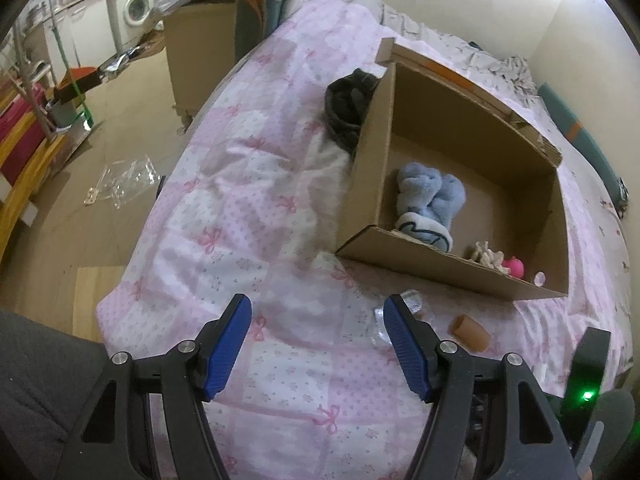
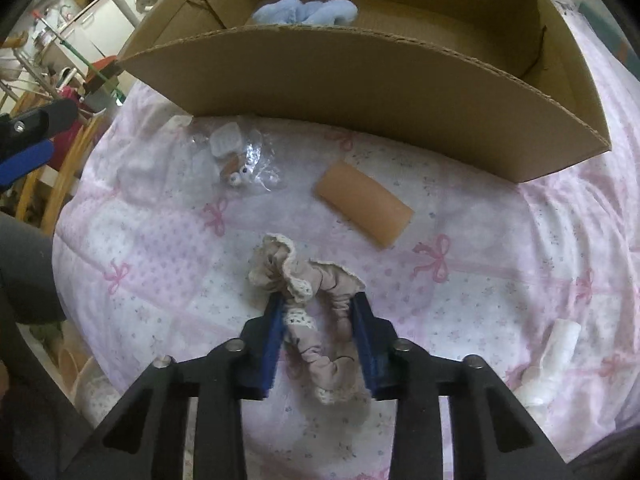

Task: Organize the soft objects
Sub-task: 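Lower the right tool onto the beige lace scrunchie and grasp it, then grasp the clear plastic bag with the left tool while the right tool holds the scrunchie, then carry the plastic bag and lace scrunchie over the box with both tools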

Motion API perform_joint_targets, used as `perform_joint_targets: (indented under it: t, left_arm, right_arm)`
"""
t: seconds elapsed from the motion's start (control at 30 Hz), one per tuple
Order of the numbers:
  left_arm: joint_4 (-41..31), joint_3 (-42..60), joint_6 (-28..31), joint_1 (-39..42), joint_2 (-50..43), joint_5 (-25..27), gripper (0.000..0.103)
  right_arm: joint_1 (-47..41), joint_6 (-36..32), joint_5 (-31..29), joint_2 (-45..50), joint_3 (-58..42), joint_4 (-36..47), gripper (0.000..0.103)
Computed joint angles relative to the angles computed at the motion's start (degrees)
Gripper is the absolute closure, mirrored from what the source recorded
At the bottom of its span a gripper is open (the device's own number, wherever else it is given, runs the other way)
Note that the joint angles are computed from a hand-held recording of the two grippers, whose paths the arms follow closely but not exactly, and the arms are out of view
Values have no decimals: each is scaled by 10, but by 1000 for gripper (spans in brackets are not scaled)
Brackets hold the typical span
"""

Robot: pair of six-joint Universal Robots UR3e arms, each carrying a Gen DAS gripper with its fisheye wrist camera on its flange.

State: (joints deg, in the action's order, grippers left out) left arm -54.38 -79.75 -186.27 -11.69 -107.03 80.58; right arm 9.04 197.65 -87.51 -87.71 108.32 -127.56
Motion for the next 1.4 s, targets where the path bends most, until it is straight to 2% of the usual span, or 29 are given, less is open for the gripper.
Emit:
perform_joint_targets:
  t: [0.07, 0.3, 0.47, 0.63, 0.93, 1.03, 1.17, 1.2, 1.4]
  left_arm:
    - [-6, 7, -3, -2, -8, 2, 37]
    - [-13, 23, 0, -17, -35, -12, 37]
    - [-19, 80, 2, -57, -102, -27, 37]
    - [80, 62, -51, -99, -141, 8, 37]
    - [53, 128, -40, -141, -211, 57, 39]
    - [51, 130, -40, -147, -213, 70, 53]
    - [46, 126, -39, -139, -209, 58, 81]
    - [43, 126, -37, -137, -209, 54, 85]
    - [27, 131, -20, -130, -203, 43, 90]
  right_arm:
    - [-5, 0, 8, -9, 7, -4, 84]
    - [-30, -6, 46, -70, 43, -32, 86]
    - [-76, 19, 75, -158, 91, -41, 86]
    - [-115, 34, 88, -195, 114, -29, 86]
    - [-125, 32, 90, -205, 121, -23, 86]
    - [-126, 32, 91, -200, 120, -26, 86]
    - [-121, 33, 89, -190, 115, -28, 86]
    - [-119, 32, 88, -189, 114, -28, 86]
    - [-114, 33, 84, -181, 111, -32, 86]
